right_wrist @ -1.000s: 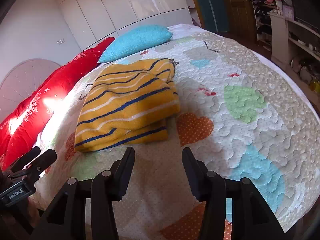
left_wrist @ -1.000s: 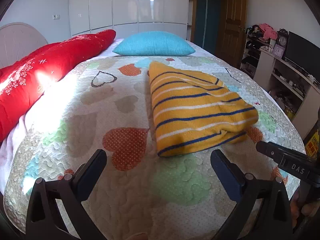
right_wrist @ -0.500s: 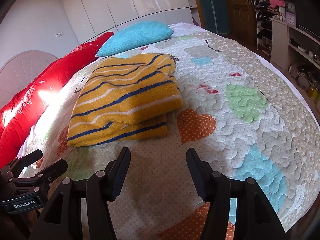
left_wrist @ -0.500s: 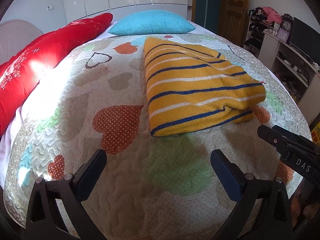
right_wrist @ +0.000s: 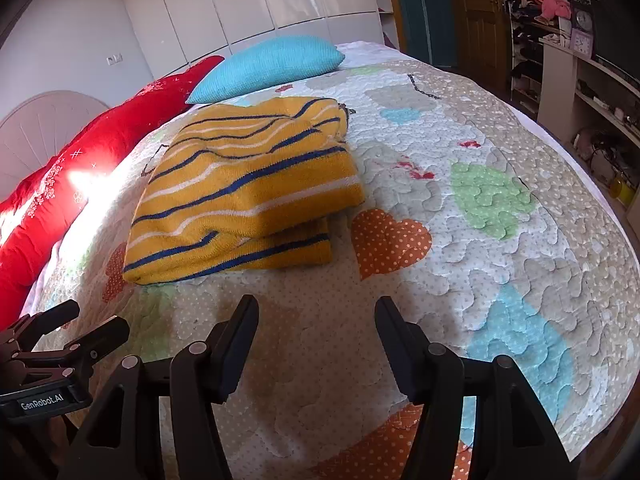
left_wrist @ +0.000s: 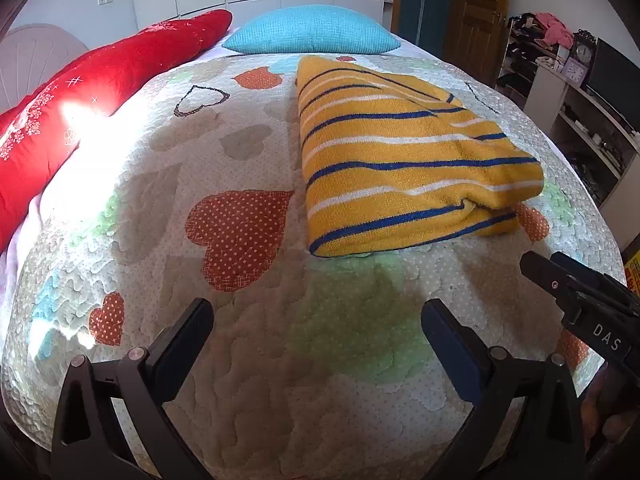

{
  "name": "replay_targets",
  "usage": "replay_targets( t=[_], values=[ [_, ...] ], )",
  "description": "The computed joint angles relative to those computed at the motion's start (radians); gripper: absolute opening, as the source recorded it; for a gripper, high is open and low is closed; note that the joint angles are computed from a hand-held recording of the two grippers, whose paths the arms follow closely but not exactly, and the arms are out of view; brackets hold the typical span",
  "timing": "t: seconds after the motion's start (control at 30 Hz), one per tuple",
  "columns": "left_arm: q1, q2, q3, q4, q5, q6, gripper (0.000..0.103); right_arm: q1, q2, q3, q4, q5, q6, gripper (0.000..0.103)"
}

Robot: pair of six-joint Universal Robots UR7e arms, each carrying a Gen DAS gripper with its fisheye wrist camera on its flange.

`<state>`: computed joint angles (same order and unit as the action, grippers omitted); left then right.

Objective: Fold small clothes

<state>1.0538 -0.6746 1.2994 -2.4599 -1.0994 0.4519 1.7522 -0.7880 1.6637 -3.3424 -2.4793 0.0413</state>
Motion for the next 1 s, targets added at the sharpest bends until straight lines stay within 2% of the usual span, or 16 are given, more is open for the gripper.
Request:
replay_targets(
  t=[0.43,1.0],
  values=[
    [0.009,0.005,-0.012,0.042,-0.001,-0.028,0.103,0.007,0.030,-0.034,0.023,-0.053,-0.032,0.069],
    [0.017,0.007,-0.028,0.081,-0.014,-0.044,0.103,0.007,0.041,-0.058,0.081,-0.094,-0.021,0.072]
  ],
)
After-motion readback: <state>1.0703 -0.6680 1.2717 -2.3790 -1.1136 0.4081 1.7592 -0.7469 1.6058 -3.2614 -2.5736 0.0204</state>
